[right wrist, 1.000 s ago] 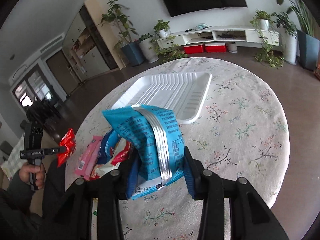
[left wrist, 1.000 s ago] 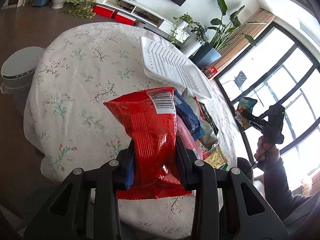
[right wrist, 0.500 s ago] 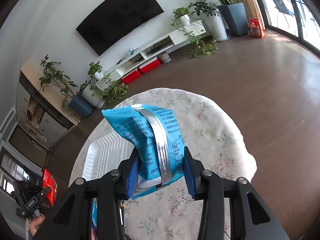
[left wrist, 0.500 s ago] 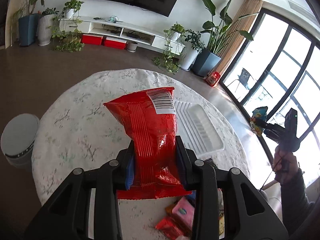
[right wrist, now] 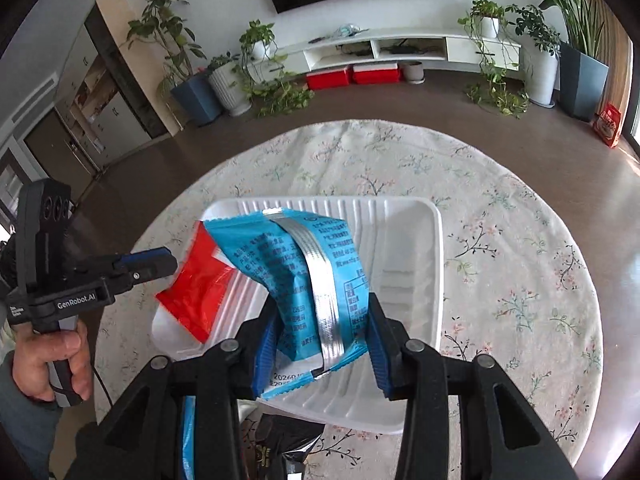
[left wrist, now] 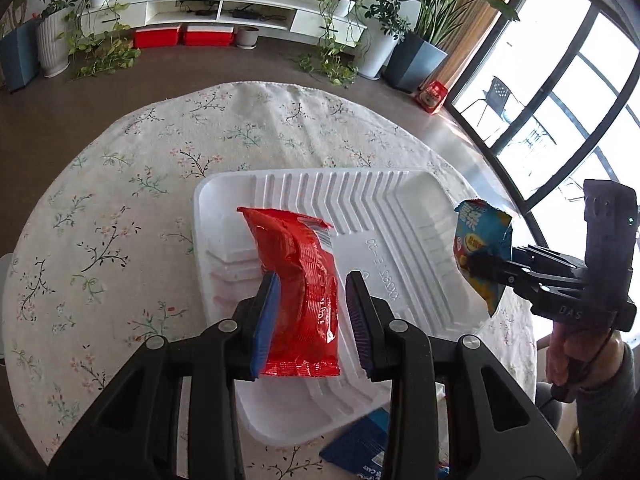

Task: Organize snacks
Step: 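Carry the red bag and blue packet into the white tray and release both, then move the left tool to the clear wrapped bar and grasp it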

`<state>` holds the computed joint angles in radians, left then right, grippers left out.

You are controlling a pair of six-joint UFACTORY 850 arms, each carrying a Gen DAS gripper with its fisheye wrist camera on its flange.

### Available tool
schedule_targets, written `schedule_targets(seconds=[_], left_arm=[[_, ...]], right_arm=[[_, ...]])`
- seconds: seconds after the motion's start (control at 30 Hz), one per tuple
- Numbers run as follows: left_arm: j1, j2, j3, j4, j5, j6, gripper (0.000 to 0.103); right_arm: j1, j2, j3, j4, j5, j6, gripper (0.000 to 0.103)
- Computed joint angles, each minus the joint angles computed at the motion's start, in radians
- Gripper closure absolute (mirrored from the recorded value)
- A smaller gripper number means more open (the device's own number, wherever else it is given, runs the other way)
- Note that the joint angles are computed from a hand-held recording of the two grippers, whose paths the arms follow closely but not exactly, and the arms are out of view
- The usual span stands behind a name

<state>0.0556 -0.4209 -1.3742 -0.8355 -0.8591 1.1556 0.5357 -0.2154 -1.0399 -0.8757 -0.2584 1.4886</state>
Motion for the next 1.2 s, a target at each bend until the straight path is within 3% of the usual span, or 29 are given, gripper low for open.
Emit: schedule_targets(seconds=[0.1,0.33,0.53,0.67,0.73,0.87,0.93,1.0,1.07,1.17,1.2], left_arm=[[-0.036,-0.004,0.019,0.057,0.078,-0.016,0.071],[-0.05,-0.026,0.013,0.061,0.093,-0.02,0.071],[-0.058,-0.027,0.016,0.074,0.119,-0.022,0.071],[-0.068,-0.005,0.04,0.074,0.138,0.011,0.07],[-0.065,0.003,0.049,0.068,0.141,0.019,0.064],[-0.044,0.037,0.078,0.037,0.136,0.055,0.04],[-0.02,0.073,0.107,-0.012,0.123,0.098,0.038],[0.006,0.117,0.138,-0.055,0.116,0.138,0.024],[0.042,0.16,0.172,-0.114,0.087,0.193,0.019],[0.097,0.222,0.226,-0.165,0.051,0.239,0.001],[0.117,0.243,0.247,-0.18,0.042,0.253,0.0]], right_arm=[[-0.016,-0.025,0.001,0.08,-0.002,-0.067,0.06],[-0.025,-0.063,-0.016,0.131,-0.029,-0.123,0.06],[-0.001,-0.108,-0.06,0.04,-0.102,-0.069,0.057],[0.01,-0.133,-0.08,0.013,-0.149,-0.062,0.05],[0.011,-0.136,-0.08,0.026,-0.155,-0.069,0.047],[0.019,-0.096,-0.052,0.004,-0.157,-0.024,0.043],[0.035,-0.058,-0.025,-0.083,-0.168,0.057,0.034],[0.057,-0.009,0.011,-0.198,-0.182,0.163,0.025],[0.078,0.048,0.057,-0.3,-0.187,0.268,0.022],[0.112,0.143,0.134,-0.435,-0.19,0.436,0.019],[0.127,0.177,0.163,-0.48,-0.199,0.498,0.017]])
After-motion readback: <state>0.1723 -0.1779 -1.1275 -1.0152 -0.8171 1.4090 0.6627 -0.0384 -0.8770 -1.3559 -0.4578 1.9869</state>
